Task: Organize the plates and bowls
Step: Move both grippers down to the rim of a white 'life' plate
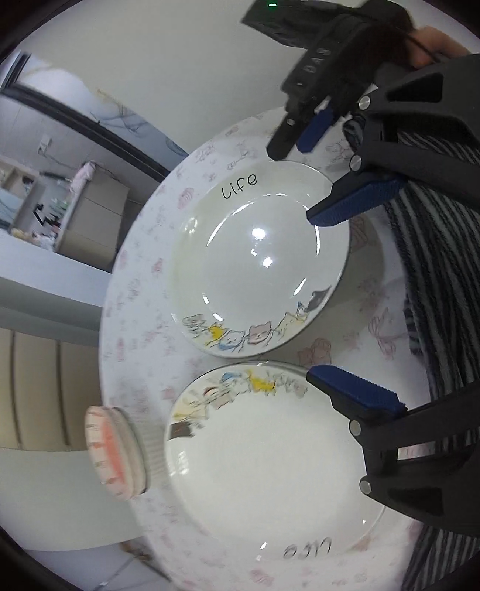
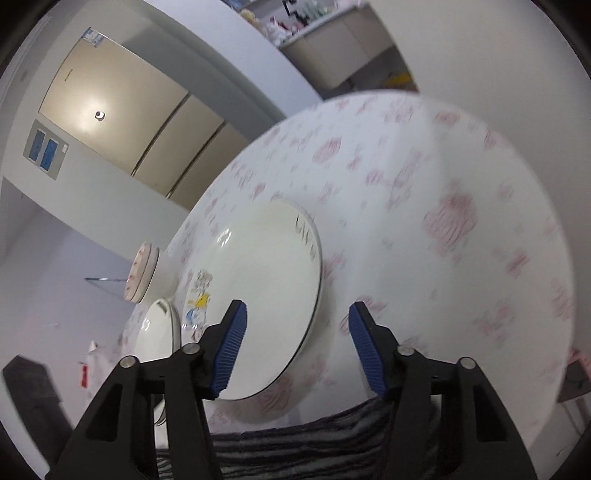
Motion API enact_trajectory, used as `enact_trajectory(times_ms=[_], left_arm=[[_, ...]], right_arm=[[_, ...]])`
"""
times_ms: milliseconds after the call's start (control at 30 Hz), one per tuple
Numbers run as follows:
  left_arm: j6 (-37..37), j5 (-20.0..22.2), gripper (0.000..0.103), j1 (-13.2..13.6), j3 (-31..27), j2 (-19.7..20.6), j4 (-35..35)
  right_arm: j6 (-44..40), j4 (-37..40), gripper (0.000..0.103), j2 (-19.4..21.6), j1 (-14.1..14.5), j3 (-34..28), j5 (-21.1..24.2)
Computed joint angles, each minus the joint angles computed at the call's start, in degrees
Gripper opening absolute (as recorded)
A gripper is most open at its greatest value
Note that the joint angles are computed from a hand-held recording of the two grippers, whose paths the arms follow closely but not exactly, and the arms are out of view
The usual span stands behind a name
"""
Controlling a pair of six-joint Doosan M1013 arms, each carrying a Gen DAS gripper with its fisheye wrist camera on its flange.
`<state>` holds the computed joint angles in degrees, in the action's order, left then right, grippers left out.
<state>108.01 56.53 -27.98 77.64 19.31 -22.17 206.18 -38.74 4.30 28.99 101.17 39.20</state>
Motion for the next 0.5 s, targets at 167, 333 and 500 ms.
enact_trajectory(times_ms=[167,333,500], left_arm=[[-1.7,-6.68,0.078,-1.69,1.34,-0.55,3.69],[-1.34,-8.61,0.078,-1.48,2.94,-0.31,1.83],[-3.23,-2.95,0.077,-0.25,2.06,1.46,-2.07]], right_arm=[[0.48,0.55,0.045,1.2,-0.45,-0.32,-0.75],[-1.25,2.29,0.039,2.21,-1.15,-0.35,-0.89],[-3.06,0.17,0.039,3.13,-0.73,-1.18,0.29]])
